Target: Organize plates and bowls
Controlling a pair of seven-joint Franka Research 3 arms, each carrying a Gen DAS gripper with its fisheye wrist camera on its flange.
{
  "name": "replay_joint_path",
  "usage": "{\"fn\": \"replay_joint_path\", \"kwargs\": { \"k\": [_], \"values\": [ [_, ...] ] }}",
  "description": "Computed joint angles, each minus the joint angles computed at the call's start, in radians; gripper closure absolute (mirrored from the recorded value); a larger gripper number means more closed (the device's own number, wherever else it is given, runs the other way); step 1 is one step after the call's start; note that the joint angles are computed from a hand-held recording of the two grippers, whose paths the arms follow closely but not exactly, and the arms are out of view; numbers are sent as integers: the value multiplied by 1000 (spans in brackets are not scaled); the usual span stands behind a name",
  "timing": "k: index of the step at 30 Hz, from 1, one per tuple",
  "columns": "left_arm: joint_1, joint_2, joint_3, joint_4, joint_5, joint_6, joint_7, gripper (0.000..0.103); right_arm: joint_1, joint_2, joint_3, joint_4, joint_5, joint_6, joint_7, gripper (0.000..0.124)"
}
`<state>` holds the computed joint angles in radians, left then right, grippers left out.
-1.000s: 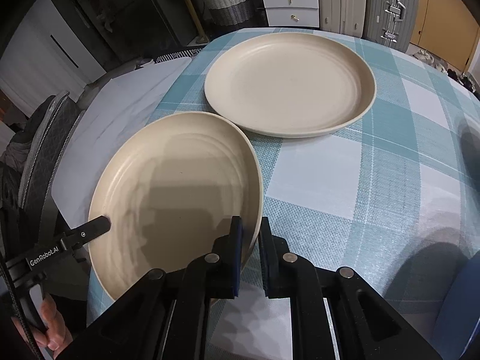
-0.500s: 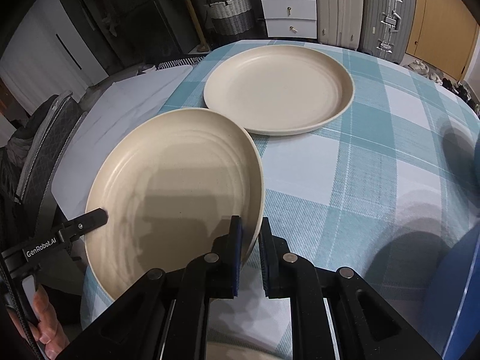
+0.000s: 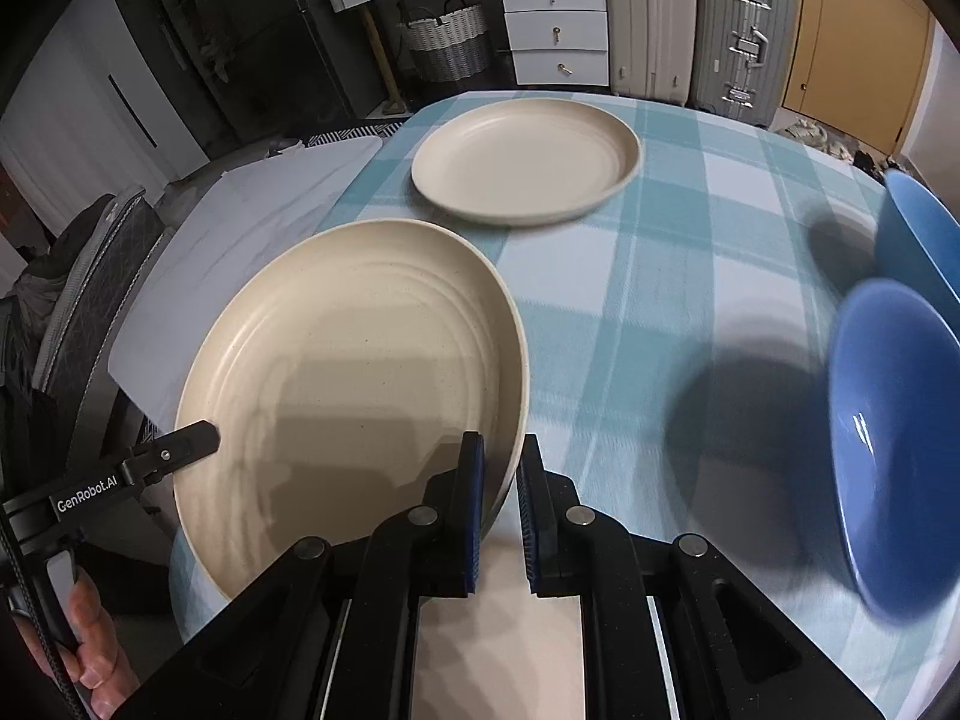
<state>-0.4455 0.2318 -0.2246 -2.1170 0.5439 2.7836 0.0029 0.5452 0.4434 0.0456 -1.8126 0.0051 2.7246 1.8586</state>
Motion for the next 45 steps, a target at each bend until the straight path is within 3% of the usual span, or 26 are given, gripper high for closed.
{"fn": "replay_joint_path", "kwargs": {
  "k": [15, 22, 28, 40, 43, 45],
  "values": [
    [-106, 0, -51, 3, 72, -107, -115, 96, -16, -269, 15, -417, -77, 127, 122, 114],
    [-144, 40, -55, 56, 90, -166, -124, 96, -51, -302, 37, -521, -33, 201, 108, 113],
    [-168, 65, -61, 103, 89, -243, -93, 95, -57, -327, 36, -559, -56, 212, 118, 113],
    [-208, 119, -71, 200, 78, -424, 7, 90, -53, -349, 30, -577, -216, 195, 205, 112],
    [-211, 136, -76, 218, 66, -438, 43, 89, -34, -355, 8, -570, -362, 163, 312, 111],
    [-232, 160, -72, 261, 78, -503, 64, 90, -19, -355, -2, -552, -503, 102, 429, 111]
  ]
}}
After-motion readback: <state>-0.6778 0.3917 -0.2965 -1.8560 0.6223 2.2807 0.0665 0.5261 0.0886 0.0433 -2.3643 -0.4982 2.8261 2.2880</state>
